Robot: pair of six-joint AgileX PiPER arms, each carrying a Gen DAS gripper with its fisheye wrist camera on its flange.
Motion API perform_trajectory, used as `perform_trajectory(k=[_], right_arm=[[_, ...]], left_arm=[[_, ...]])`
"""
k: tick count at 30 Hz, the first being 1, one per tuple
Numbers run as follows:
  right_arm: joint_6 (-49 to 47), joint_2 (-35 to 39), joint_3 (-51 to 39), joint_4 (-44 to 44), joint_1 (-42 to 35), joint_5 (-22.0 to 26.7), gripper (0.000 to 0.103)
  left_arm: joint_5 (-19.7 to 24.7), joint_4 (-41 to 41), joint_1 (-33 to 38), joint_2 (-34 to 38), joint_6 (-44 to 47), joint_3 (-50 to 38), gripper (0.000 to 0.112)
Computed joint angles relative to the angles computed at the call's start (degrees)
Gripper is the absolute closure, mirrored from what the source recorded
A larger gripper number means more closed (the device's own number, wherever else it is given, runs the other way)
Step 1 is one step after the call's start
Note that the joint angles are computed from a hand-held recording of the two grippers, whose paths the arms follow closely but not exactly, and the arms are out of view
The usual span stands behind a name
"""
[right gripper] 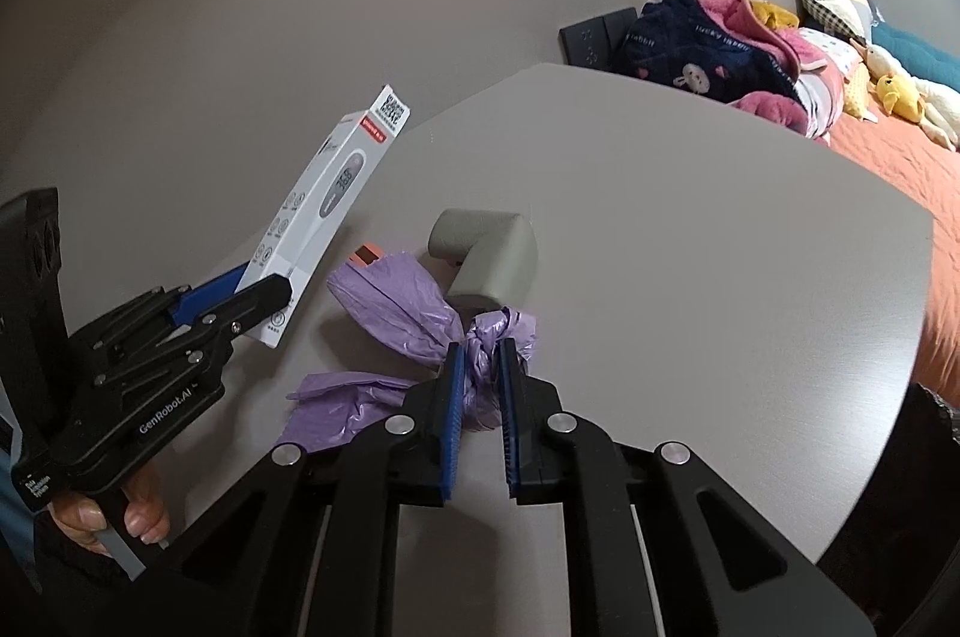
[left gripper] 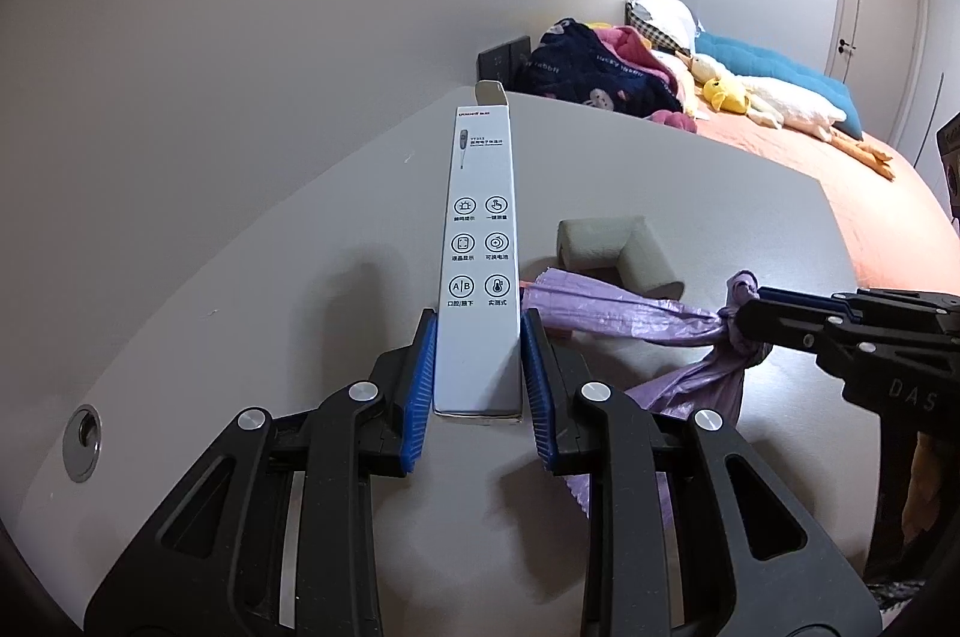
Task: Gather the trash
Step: 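Lift the white box and purple bag and carry them over the bin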
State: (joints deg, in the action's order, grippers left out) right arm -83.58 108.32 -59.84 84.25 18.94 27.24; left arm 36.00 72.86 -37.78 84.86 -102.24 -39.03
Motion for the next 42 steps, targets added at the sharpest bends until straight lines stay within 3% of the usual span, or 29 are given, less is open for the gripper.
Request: perform_trajectory(k=[11, 20, 42], right_arm=[[-4.0, -8.0, 6.8, 3.3, -4.8, 2.4, 0.090], [-5.8, -15.0, 12.6, 2.5, -12.4, 6.5, 0.090], [-10.3, -25.0, 20.7, -2.5, -37.4, 20.1, 0.090]], left_arm=[[9.4, -4.4, -10.0, -3.9, 0.6, -1.1, 0.085], [16.0, -6.5, -19.0, -1.9, 0.5, -6.4, 0.085], [20.1, -7.3, -30.2, 8.3, 2.6, -20.5, 0.085]])
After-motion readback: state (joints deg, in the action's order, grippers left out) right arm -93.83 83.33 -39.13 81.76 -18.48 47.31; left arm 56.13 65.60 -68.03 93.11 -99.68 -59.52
